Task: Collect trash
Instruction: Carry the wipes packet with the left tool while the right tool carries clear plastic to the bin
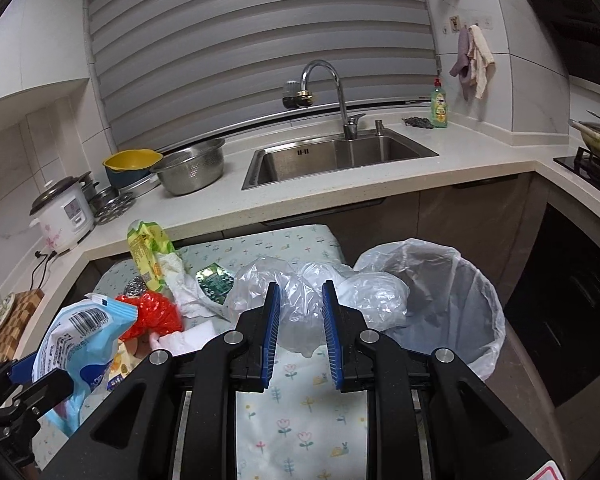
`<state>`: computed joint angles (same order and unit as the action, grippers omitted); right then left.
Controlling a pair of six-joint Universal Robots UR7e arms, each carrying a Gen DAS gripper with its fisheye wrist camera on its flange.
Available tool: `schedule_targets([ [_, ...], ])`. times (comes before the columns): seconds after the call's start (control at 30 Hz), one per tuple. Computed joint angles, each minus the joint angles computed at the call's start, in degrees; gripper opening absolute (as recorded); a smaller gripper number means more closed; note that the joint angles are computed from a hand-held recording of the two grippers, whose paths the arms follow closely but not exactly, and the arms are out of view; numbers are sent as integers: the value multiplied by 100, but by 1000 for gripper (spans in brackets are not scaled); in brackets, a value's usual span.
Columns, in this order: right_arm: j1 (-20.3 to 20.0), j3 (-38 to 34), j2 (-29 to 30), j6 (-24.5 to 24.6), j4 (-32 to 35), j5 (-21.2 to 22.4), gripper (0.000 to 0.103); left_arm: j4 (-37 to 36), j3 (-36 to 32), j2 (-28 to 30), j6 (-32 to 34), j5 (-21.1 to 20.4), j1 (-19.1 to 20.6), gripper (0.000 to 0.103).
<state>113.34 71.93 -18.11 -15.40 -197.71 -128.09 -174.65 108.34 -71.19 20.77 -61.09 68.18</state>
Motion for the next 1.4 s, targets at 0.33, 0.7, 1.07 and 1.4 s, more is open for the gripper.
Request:
schedule_targets([
  [0.33, -348, 615, -439, 124, -276, -101, 20, 2, -479, 860, 49, -115, -226, 61],
  [0.7, -760, 767, -525, 242, -207, -97, 20, 285, -1287, 1872, 181, -155, -203, 61],
  [1.07, -1110, 305, -341, 212, 30, -81, 21, 843, -2412, 2852, 348, -474, -99, 61],
  [1.4, -1352, -208, -73, 237, 258, 7, 26, 1390, -3529, 3712, 495, -584, -18, 61],
])
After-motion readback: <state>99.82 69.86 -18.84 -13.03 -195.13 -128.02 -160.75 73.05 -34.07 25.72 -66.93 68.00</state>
